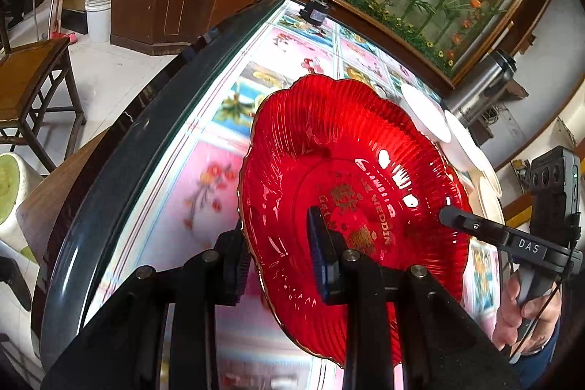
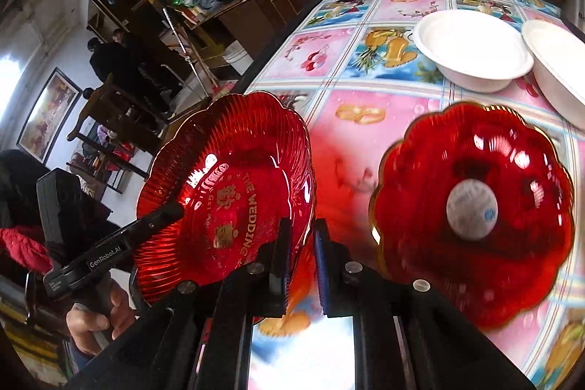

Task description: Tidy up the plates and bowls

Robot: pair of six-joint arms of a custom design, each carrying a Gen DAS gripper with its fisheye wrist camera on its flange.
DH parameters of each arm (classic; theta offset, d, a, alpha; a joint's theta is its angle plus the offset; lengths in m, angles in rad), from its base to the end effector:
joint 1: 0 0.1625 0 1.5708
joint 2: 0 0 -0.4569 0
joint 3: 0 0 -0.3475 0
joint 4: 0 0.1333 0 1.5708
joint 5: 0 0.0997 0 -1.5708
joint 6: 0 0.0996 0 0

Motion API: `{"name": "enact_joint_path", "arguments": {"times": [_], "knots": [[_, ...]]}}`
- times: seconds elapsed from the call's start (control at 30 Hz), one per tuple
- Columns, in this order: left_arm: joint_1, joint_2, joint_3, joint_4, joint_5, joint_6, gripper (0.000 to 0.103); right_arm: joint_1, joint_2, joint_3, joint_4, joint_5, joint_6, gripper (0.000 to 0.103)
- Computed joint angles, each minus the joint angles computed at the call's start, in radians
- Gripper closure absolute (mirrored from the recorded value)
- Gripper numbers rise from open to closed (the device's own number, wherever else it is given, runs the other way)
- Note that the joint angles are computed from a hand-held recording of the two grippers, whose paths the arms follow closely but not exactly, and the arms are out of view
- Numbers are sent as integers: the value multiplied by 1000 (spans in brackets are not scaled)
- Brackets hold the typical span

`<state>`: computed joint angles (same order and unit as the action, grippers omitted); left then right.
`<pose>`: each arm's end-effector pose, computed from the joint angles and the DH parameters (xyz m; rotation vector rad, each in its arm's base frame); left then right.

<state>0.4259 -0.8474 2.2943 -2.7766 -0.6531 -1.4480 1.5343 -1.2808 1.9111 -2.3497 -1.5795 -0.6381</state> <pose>-0.3018 -0.3701 0.0776 -0.2257 2.4519 -1.0881 0.1132 -0.5292 0.3118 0.9107 -2.9391 0.2117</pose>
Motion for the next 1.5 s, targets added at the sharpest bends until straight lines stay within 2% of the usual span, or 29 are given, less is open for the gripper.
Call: {"name": "enact_joint_path", "arguments": {"times": [0.2,0.37,0.67,0.97,1.07,1.23,1.5], "knots": [[-39,9,21,19,-20,-57,78,-31,-65,62,28,4,-39,88],[-33,35,8,30,-36,-53,78,-64,-83,86,34,12,-49,87],[-31,53,5,57,-7,-97,78,-93,-89,102,22,51,-58,85],[-20,53,-6,107,27,-127,78,-86,-78,127,-53,59,-61,85],[-23,48,2,104,28,-141,72,-88,-86,121,-30,67,-67,84],[-54,26,-23,291,62,-261,50,-108,-116,112,-3,94,-91,77],[-97,41,-135,715,119,-495,50,-161,-149,101,30,137,-105,77]]}}
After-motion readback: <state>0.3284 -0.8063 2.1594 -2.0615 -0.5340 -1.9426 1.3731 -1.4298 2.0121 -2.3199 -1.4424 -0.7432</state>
